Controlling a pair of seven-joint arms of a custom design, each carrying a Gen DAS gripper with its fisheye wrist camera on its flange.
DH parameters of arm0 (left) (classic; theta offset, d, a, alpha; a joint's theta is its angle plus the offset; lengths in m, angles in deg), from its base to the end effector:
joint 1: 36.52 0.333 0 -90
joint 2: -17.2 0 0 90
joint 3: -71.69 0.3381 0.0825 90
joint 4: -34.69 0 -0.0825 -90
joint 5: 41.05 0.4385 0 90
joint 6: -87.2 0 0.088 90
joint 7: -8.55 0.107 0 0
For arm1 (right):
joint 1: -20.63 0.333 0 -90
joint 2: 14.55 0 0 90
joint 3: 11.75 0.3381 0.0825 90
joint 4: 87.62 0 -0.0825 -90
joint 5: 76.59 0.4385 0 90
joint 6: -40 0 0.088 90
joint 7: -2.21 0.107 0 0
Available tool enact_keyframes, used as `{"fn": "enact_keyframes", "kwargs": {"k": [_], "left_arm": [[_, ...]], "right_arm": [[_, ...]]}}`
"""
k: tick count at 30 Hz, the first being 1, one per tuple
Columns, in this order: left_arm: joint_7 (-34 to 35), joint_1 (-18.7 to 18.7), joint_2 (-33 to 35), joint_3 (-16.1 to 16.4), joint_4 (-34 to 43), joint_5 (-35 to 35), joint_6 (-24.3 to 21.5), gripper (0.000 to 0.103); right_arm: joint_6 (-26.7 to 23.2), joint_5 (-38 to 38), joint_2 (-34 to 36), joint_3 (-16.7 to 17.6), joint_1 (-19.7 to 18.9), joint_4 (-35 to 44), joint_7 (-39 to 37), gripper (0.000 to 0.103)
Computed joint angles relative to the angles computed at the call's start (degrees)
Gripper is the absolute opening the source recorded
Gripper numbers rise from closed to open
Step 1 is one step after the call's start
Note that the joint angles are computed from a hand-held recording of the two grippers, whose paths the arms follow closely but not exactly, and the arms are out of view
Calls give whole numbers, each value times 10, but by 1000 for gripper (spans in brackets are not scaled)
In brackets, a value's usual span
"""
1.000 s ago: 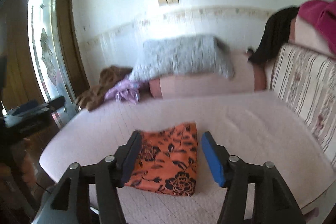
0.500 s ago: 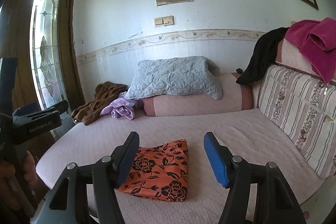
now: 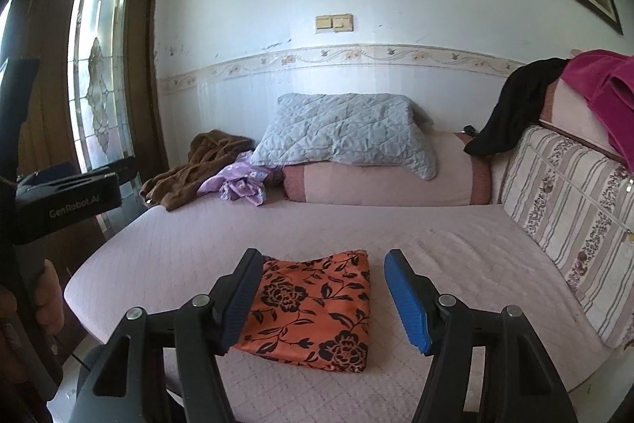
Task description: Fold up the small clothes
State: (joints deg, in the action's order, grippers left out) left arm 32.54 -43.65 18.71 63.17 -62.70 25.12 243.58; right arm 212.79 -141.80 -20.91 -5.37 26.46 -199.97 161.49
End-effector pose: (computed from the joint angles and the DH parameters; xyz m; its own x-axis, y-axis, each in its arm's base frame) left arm 0.6375 -0.2130 0.6773 0.0923 -0.9920 -0.0862 -0.3103 0.0536 -0.9491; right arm 0.5816 0.1978 0.6329 0.0803 -0.9966 -0.0206 -0.3237 -0.0065 -0.9461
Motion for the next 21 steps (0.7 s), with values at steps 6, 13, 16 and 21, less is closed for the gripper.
{"fn": "enact_keyframes", "kwargs": {"k": [6,13,16,21], "left_arm": [[-3,6,-6,3,-6,-1,9,103],[-36,19,-21,1,-18,26,21,103],[-38,24,-22,0,-20,29,28,103],[-12,30,-4,3,-6,-10,57,103]], "right_arm": [[-11,-18,11,2,10,17,9,68],[-35,-74,14,-3,25,34,56,68],[-32,-65,21,-8,32,41,48,68],[-30,-43,42,-16,42,60,19,68]]}}
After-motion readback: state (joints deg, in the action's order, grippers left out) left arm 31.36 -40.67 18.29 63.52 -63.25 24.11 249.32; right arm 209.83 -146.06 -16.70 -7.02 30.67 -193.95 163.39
